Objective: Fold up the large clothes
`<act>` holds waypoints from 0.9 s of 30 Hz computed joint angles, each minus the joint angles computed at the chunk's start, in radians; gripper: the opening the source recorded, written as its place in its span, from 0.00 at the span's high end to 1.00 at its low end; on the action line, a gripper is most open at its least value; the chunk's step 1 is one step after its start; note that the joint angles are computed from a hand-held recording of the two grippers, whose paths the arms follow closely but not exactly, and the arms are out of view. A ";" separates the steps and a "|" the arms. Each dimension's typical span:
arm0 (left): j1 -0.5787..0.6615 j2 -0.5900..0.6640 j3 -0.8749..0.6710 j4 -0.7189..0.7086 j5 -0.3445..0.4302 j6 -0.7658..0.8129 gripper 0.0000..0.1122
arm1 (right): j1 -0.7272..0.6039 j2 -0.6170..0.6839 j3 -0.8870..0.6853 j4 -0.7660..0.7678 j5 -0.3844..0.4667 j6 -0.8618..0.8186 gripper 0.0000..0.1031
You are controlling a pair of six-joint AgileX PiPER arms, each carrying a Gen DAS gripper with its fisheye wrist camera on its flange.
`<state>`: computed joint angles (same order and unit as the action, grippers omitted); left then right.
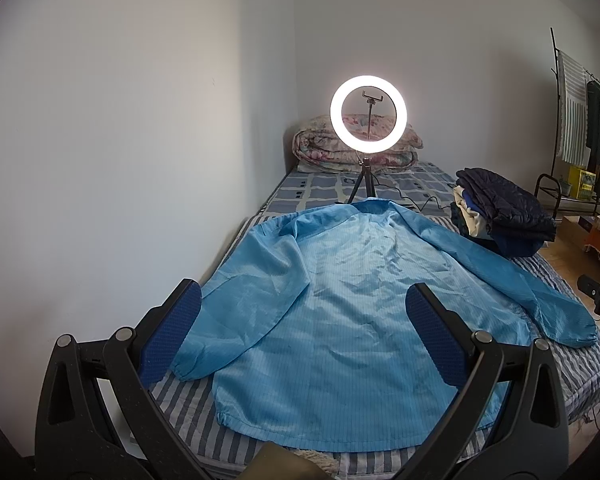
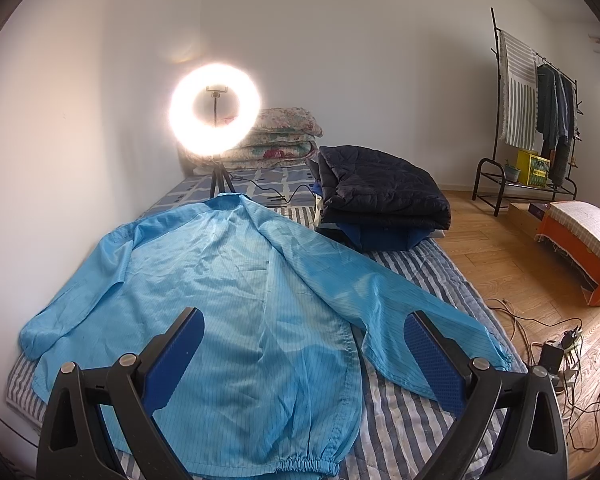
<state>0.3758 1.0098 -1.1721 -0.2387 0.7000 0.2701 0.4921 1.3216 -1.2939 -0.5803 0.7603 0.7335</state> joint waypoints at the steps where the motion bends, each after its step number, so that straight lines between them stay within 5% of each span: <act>1: 0.000 -0.001 0.001 0.000 -0.001 0.001 0.08 | 0.002 0.002 -0.002 0.000 0.001 0.000 0.02; 27: 0.084 0.019 0.000 -0.105 -0.003 0.117 0.08 | 0.018 0.012 -0.011 0.018 -0.009 -0.009 0.02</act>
<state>0.4595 1.0285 -1.1716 -0.3438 0.6972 0.3870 0.5098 1.3333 -1.3051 -0.5627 0.7513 0.7248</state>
